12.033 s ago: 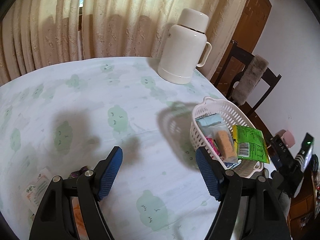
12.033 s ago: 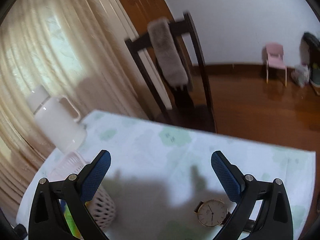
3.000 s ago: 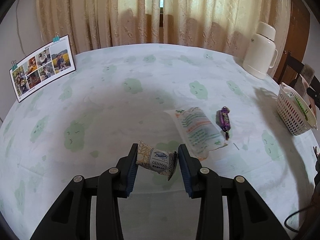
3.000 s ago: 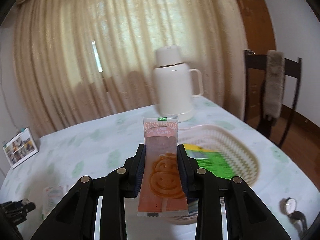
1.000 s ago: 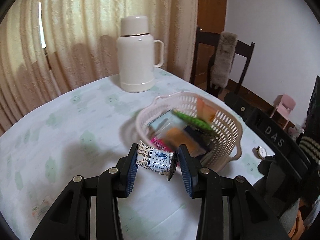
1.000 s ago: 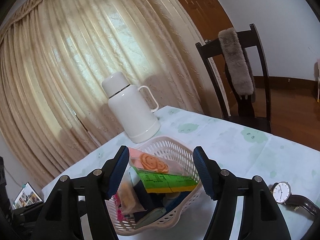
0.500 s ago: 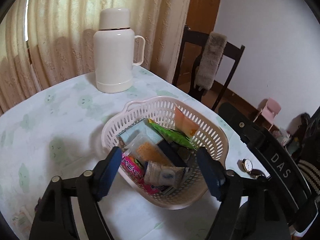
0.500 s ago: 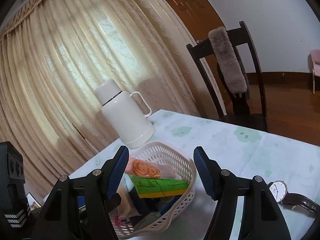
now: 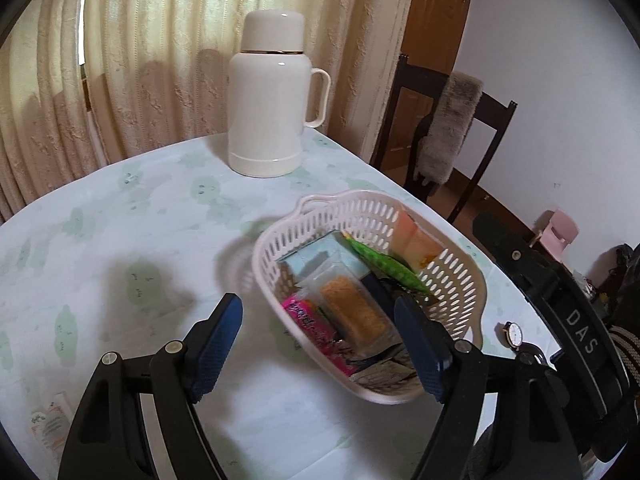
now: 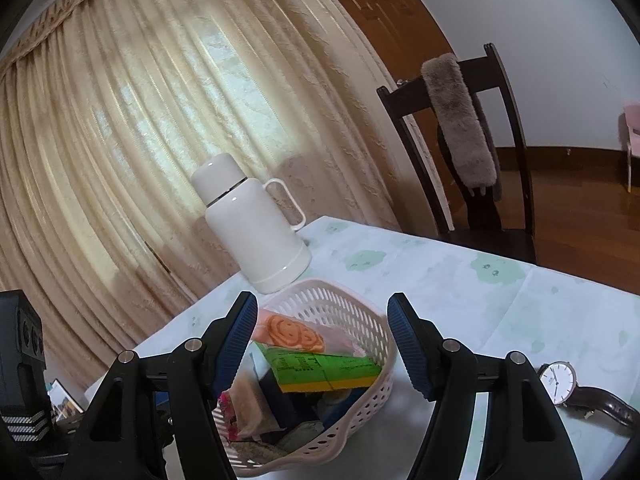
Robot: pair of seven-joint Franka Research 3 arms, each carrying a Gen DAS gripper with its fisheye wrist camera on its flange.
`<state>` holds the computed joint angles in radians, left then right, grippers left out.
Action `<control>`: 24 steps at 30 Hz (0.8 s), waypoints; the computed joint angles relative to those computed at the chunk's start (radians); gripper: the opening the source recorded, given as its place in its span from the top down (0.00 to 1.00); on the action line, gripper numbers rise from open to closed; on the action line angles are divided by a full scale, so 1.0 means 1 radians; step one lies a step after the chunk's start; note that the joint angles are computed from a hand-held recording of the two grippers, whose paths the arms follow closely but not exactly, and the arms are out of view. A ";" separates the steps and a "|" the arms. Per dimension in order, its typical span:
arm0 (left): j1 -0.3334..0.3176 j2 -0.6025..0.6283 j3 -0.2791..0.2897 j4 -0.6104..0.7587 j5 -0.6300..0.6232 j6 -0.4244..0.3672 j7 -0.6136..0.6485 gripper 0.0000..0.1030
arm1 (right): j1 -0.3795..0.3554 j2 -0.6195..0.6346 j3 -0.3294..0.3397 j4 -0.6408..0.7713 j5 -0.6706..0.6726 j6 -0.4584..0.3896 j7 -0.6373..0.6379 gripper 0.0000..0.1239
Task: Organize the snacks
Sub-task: 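Lower the white snack into the basket and open the left tool, then move both tools back to the white printed bag and purple candy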
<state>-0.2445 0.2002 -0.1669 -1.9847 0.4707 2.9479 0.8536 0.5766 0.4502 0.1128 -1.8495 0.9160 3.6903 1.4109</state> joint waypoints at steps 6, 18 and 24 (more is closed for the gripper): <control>-0.003 -0.047 0.032 -0.047 0.065 0.009 -0.083 0.27 | -0.005 -0.001 0.010 -0.006 -0.057 0.007 0.004 0.45; 0.071 -0.189 0.032 -0.177 0.317 -0.071 -0.380 0.26 | -0.003 0.006 0.025 -0.020 -0.237 0.035 -0.004 0.45; 0.131 -0.259 0.009 -0.252 0.308 -0.125 -0.424 0.25 | 0.002 0.009 0.023 -0.018 -0.254 0.017 -0.021 0.44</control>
<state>-0.1135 -0.0585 -0.1575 -2.2370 0.7789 2.8233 0.4300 0.5785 0.4591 0.1354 -1.8671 0.6617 3.7070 1.3896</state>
